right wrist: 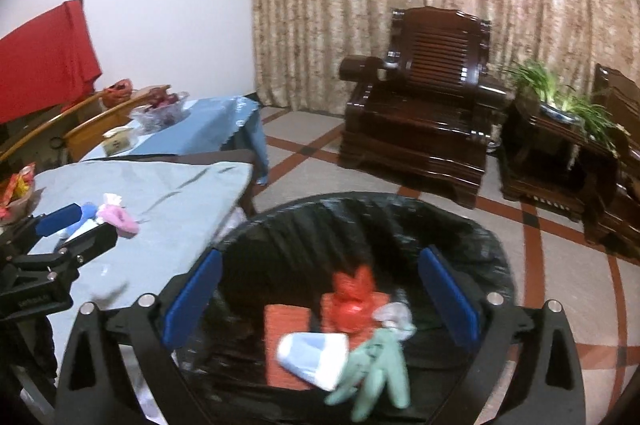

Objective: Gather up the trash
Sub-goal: 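Move both grippers back over the table toward the remaining items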

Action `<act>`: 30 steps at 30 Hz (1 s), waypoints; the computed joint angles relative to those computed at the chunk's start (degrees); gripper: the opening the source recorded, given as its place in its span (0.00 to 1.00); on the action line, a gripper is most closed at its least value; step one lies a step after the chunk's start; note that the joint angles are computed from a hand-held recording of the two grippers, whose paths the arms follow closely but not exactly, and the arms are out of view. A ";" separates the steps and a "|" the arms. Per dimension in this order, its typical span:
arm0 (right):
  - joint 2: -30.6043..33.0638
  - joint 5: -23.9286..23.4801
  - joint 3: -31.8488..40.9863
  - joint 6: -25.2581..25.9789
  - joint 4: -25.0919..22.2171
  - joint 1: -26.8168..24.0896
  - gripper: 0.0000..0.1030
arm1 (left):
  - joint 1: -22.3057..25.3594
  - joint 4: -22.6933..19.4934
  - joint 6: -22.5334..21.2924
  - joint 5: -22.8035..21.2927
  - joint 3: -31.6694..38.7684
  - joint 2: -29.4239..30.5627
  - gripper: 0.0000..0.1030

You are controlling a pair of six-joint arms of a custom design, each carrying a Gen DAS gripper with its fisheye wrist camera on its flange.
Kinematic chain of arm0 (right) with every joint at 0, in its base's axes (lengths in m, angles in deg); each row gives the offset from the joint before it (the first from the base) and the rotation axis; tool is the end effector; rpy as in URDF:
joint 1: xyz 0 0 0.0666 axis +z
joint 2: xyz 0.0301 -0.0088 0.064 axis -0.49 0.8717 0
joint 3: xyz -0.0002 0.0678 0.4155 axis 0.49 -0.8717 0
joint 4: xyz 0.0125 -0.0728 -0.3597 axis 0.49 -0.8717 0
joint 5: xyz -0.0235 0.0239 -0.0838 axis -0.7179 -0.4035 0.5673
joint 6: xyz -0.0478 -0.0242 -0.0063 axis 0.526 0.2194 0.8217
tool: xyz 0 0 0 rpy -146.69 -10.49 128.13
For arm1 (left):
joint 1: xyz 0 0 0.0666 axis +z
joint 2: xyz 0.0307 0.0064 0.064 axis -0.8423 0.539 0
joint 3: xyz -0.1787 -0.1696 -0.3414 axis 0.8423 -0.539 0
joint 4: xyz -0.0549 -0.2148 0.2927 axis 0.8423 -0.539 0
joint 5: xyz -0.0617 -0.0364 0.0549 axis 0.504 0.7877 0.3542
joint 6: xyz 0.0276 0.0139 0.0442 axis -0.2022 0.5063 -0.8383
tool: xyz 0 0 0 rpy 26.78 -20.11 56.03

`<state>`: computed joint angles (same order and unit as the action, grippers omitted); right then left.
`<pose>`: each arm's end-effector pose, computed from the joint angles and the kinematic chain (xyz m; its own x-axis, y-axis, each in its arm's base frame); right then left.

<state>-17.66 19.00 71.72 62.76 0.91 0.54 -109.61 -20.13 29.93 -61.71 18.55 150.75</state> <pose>0.3311 0.1789 0.4467 -0.5450 -0.0416 -0.8374 -0.1652 0.9845 0.0585 0.3216 -0.3820 0.4362 -0.5443 0.0101 -0.8388 0.1120 0.9918 -0.0608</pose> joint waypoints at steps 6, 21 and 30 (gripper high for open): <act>3.79 0.17 2.97 -0.27 1.03 5.09 0.94 | 1.27 -3.24 2.75 -4.59 -5.43 -5.96 0.90; 15.14 -0.46 11.20 -1.16 2.59 13.96 0.94 | 9.13 -12.01 9.65 -9.50 -17.26 -18.03 0.90; 19.92 -0.92 14.09 -2.22 2.48 16.33 0.94 | 15.00 -11.89 11.23 -6.49 -23.31 -20.51 0.90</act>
<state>2.26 18.08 85.81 60.54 3.39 16.88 -94.61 -32.02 41.16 -68.20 -4.77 130.24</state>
